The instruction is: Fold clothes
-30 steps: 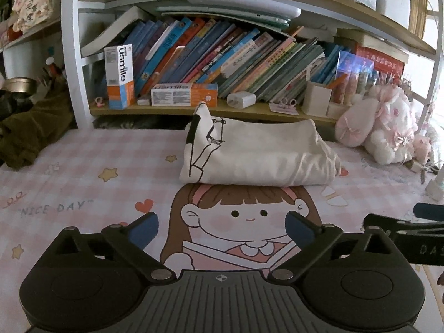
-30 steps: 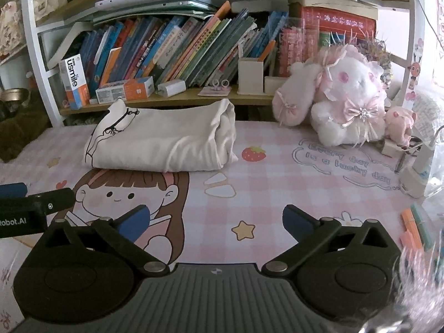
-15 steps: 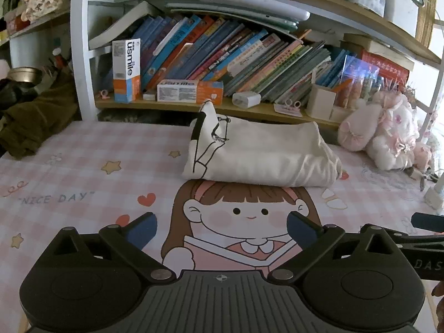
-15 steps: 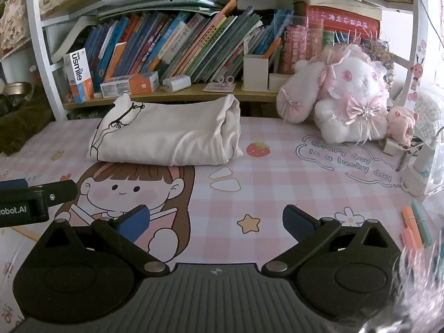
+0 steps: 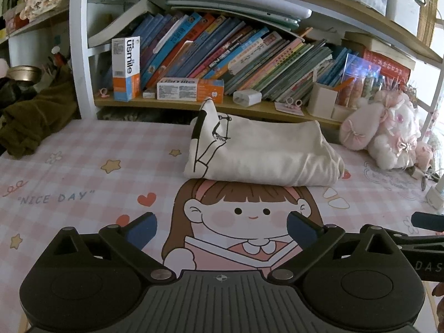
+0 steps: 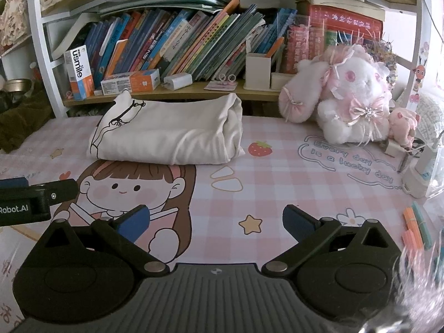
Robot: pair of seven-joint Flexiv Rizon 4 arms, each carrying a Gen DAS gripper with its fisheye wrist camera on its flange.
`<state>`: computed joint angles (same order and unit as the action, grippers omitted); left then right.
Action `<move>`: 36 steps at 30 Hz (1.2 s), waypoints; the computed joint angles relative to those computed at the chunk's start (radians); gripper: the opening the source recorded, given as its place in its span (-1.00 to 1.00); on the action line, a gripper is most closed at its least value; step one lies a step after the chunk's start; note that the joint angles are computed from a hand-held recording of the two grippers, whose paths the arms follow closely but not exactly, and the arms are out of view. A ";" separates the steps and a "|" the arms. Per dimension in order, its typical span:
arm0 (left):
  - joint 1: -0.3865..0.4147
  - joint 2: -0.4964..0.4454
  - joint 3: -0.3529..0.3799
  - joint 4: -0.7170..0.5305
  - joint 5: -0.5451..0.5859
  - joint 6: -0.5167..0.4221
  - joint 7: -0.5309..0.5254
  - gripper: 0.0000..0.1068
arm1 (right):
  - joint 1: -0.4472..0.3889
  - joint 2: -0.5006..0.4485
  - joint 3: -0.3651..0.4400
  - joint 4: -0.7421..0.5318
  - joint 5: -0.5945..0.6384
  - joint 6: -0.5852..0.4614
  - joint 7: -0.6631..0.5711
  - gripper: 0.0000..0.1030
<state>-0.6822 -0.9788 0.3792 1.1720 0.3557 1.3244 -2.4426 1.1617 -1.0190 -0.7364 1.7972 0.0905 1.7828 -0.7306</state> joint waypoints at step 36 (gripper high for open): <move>0.007 0.000 -0.019 0.007 -0.018 0.015 0.044 0.91 | -0.004 0.019 0.009 0.009 -0.020 -0.018 0.022 1.00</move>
<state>-0.6756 -0.9791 0.3601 1.1791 0.3375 1.3394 -2.3986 1.1580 -1.0002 -0.7276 1.8064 0.0708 1.7649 -0.7088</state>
